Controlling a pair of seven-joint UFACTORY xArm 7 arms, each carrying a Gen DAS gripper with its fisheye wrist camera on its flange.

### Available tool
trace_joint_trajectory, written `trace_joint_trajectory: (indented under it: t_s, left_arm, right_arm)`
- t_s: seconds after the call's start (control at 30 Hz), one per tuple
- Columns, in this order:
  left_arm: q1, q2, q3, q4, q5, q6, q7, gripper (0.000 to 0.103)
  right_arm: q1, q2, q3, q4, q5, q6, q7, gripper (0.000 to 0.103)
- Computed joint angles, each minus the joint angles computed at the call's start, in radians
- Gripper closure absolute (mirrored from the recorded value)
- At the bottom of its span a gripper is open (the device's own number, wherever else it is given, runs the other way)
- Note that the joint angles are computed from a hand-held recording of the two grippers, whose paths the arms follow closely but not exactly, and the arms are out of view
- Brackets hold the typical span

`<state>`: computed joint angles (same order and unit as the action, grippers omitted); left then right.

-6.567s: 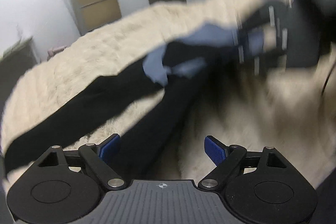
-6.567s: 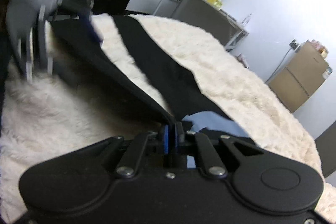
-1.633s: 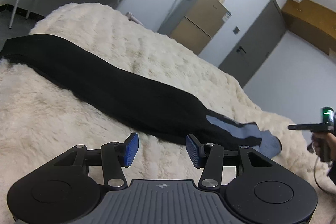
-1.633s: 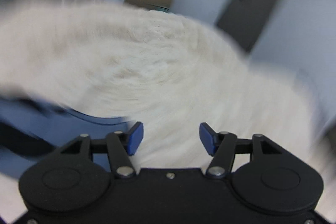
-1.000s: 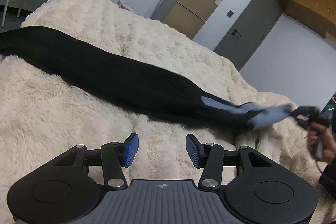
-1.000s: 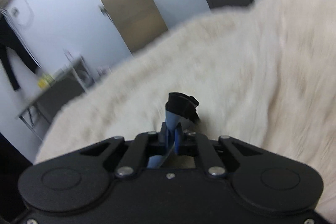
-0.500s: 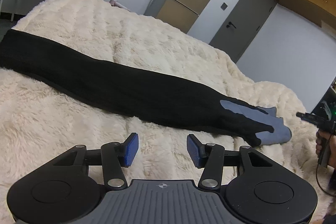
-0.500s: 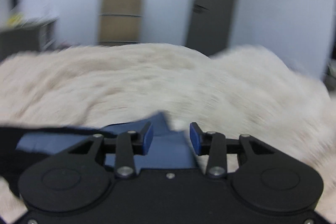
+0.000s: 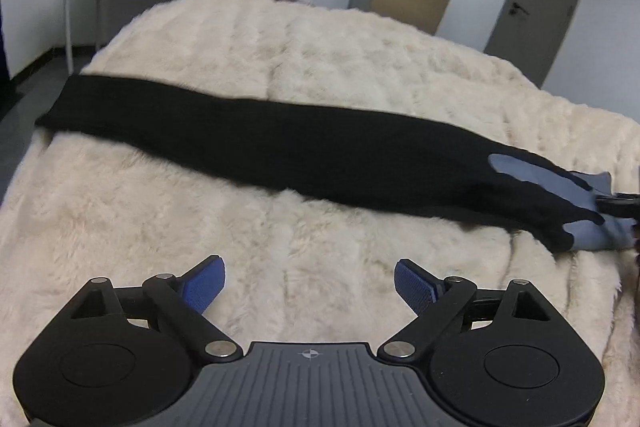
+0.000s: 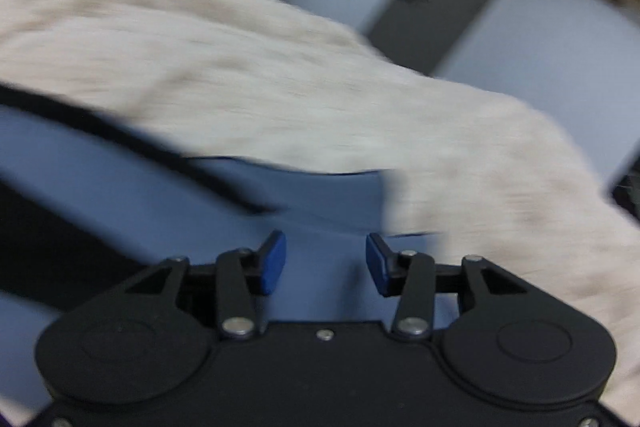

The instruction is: Fold clothes

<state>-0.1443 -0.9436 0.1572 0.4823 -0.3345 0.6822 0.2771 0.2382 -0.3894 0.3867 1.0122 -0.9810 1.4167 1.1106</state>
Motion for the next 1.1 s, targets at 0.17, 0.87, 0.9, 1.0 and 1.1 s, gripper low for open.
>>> trace_joint_trajectory:
  t_s: [0.17,0.87,0.9,1.0,1.1]
  left_arm:
    - [0.007,-0.004,0.033,0.0,-0.017,0.015,0.0,0.014]
    - [0.035,-0.066,0.046,-0.018,-0.038,0.016,0.031,0.013]
    - [0.039,-0.073,0.051,-0.022,-0.044,0.001,0.024,0.013]
    - [0.054,-0.08,0.062,-0.026,-0.053,-0.018,-0.003,0.012]
    - [0.055,-0.077,0.079,-0.022,-0.057,-0.007,-0.02,0.012]
  right_arm:
    - [0.016,-0.089,0.057,-0.009,-0.048,-0.089,0.066,0.046]
    - [0.301,0.433,0.102,0.379,-0.106,-0.346,0.279,0.034]
    - [0.315,0.467,0.09,0.391,-0.124,-0.346,0.291,0.034]
    - [0.395,0.578,0.055,0.417,-0.272,-0.245,0.406,0.032]
    - [0.474,0.614,0.017,0.394,-0.373,-0.155,0.509,0.021]
